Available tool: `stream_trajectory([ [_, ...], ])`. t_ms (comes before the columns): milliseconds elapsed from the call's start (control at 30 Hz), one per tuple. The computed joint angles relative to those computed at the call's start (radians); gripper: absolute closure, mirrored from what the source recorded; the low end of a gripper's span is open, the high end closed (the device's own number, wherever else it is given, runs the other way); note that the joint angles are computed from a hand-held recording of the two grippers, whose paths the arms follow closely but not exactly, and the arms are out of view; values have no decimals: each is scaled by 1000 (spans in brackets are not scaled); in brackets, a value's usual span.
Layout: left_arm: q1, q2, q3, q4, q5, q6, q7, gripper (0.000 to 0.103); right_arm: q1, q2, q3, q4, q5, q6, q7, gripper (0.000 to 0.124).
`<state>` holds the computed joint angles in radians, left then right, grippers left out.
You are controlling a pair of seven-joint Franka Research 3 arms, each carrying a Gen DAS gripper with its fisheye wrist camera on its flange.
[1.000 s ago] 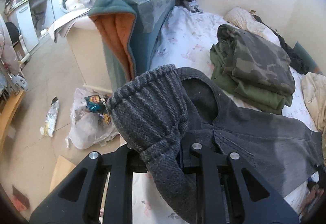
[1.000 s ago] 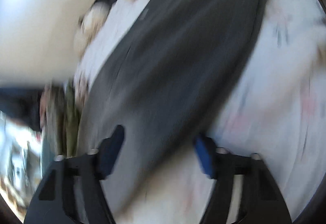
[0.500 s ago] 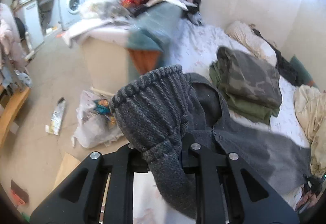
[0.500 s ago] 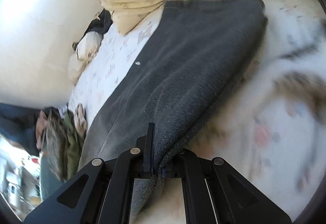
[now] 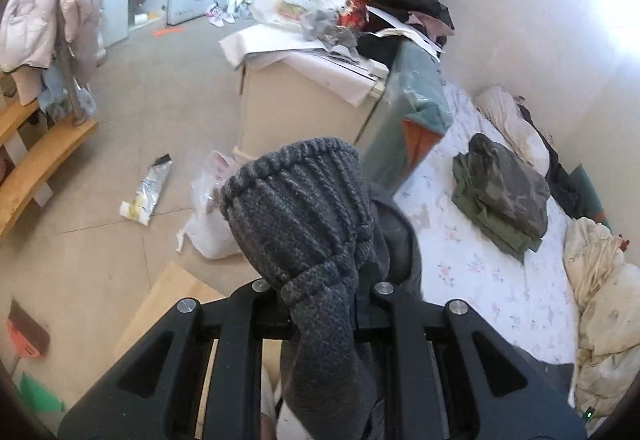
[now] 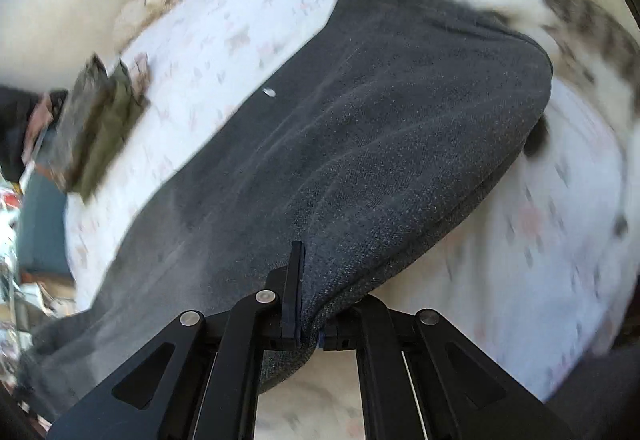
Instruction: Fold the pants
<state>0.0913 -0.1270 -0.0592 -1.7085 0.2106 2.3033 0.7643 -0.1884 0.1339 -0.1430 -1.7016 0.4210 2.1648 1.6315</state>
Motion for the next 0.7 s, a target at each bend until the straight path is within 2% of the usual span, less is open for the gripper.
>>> stream_trajectory([
  [67, -4, 7, 12, -8, -74, 2, 26, 89, 8, 8, -1, -10, -38, -29, 32, 120],
  [167, -3, 27, 10, 11, -88, -13, 40, 89, 10, 64, -1, 37, -82, -96, 46, 112],
  [200, -2, 27, 8, 10, -85, -10, 39, 89, 11, 72, -2, 47, -99, -109, 49, 106],
  [233, -3, 28, 6, 11, -81, -8, 37, 89, 17, 72, -6, 54, -135, -120, 68, 93],
  [300, -5, 24, 1, 9, -70, -8, 41, 89, 33, 57, -15, 51, -217, -124, 120, 85],
  [333, -7, 23, -1, 10, -65, -6, 44, 89, 39, 47, -20, 55, -259, -138, 155, 85],
  [400, -9, 24, -6, 13, -48, -11, 43, 89, 39, -2, -19, 31, -274, -116, 182, 85],
  [500, -15, 36, -10, 33, -30, -36, 57, 89, 53, -115, -6, -29, -327, 11, 211, 81],
  [533, -18, 43, -10, 42, -41, -41, 73, 89, 57, -135, 3, -38, -279, 49, 158, 81],
  [567, -20, 48, -9, 46, -52, -43, 86, 89, 60, -135, 9, -23, -200, 38, 68, 81],
  [600, -23, 54, -8, 54, -70, -46, 103, 89, 72, -112, 21, 27, -54, -29, -79, 81],
  [667, -28, 68, -12, 72, -81, -58, 118, 89, 91, -62, 49, 105, 118, -144, -225, 81],
  [700, -30, 73, -14, 80, -80, -64, 122, 89, 102, -40, 64, 131, 156, -183, -265, 83],
])
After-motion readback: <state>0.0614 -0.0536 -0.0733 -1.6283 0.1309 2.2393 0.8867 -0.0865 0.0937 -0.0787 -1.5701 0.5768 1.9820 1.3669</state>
